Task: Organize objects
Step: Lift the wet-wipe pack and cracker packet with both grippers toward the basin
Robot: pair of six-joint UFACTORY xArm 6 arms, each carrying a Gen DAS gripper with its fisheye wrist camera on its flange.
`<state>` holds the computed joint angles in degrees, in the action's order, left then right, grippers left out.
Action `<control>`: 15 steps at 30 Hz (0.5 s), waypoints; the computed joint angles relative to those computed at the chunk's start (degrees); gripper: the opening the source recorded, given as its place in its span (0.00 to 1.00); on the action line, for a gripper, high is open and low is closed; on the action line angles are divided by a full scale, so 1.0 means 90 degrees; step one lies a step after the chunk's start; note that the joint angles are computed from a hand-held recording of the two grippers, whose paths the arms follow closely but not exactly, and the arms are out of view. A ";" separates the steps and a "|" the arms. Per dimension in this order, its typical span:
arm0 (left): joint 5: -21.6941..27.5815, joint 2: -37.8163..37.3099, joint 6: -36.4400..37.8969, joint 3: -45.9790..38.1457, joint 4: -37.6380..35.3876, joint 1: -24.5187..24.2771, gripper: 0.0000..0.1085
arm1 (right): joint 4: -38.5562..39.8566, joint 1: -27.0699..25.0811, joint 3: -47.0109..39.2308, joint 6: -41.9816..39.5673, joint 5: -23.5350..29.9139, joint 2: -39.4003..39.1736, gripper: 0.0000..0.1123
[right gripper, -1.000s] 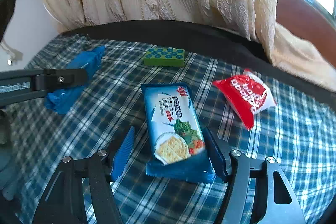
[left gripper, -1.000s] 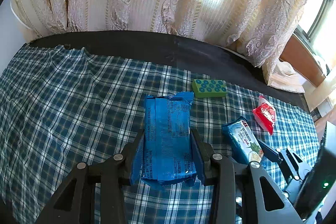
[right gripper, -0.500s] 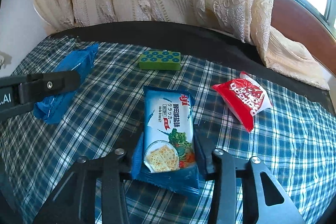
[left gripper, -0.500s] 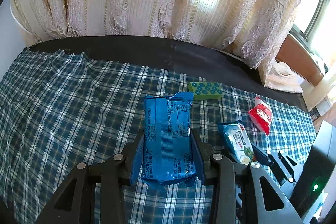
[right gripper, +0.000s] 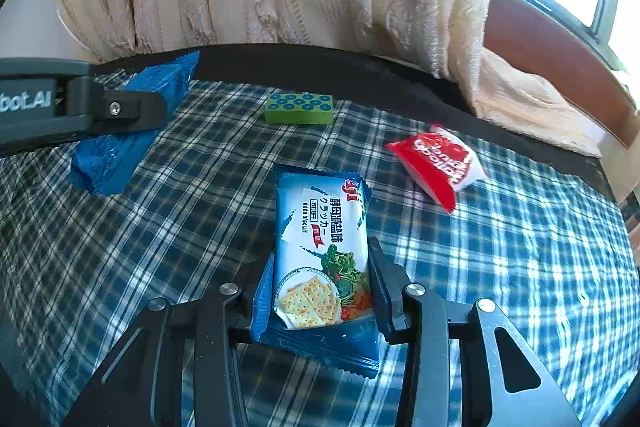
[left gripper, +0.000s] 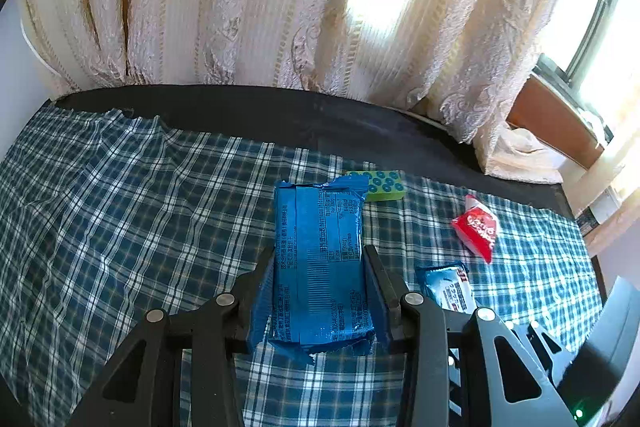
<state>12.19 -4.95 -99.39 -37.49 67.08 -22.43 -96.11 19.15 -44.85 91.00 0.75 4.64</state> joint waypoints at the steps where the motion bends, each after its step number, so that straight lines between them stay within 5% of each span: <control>1: -0.0005 -0.0031 -0.0030 0.0008 0.0038 -0.0014 0.40 | -0.0043 0.0001 0.0063 0.0077 0.0012 -0.0085 0.38; 15: 0.0120 -0.0431 -0.0400 0.0064 0.0540 -0.0383 0.40 | 0.0021 0.0081 0.1142 0.0495 0.0423 -0.1489 0.38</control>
<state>13.27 -8.83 -102.98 -36.92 71.95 -25.88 -95.92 19.89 -34.57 95.45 4.56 -8.76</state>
